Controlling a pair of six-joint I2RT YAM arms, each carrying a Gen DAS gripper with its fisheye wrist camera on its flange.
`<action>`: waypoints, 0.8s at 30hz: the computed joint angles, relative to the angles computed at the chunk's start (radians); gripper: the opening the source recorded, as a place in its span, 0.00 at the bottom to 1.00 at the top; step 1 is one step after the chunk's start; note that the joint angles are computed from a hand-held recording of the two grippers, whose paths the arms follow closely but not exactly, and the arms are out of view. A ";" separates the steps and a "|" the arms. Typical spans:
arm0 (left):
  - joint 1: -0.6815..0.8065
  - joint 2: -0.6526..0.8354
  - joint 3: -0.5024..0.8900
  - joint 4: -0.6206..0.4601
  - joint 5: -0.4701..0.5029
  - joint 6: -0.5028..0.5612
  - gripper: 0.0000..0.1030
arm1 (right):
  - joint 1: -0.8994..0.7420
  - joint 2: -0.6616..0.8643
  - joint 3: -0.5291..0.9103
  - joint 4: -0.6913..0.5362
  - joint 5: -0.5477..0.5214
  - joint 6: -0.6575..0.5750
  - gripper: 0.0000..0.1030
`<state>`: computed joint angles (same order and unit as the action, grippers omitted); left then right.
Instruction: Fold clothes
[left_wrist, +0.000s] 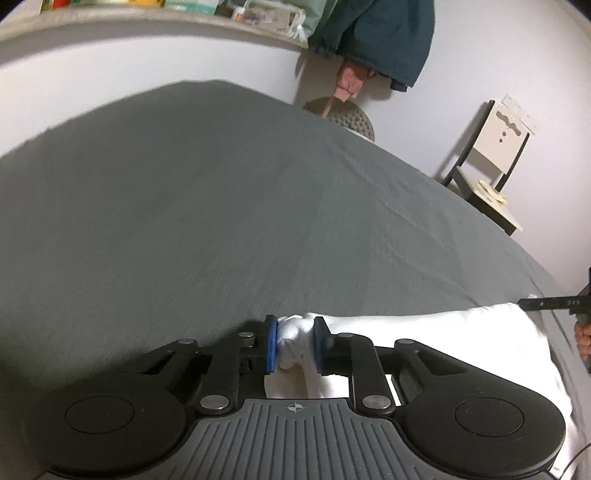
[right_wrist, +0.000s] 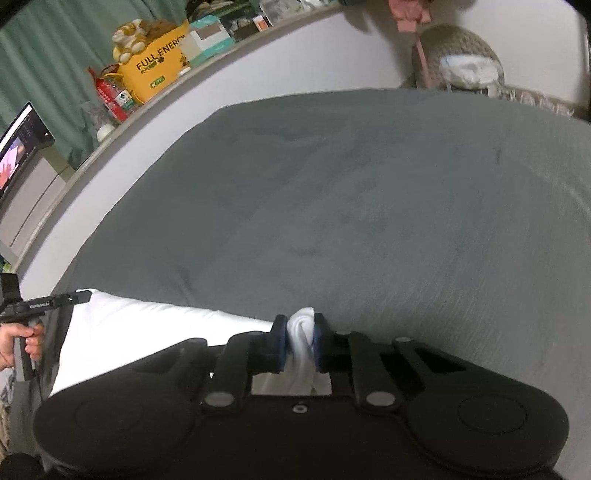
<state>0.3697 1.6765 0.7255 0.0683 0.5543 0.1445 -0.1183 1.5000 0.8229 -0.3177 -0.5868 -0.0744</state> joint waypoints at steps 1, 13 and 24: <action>-0.004 -0.016 -0.010 0.010 -0.007 0.001 0.17 | -0.001 -0.014 -0.005 0.006 -0.001 0.006 0.13; 0.217 -0.375 -0.177 -0.020 0.280 0.152 0.17 | -0.115 -0.443 -0.195 -0.013 -0.205 -0.010 0.13; 0.740 -0.581 -0.001 -1.268 0.561 1.455 0.17 | -0.641 -0.798 -0.152 -1.103 -0.536 -0.965 0.13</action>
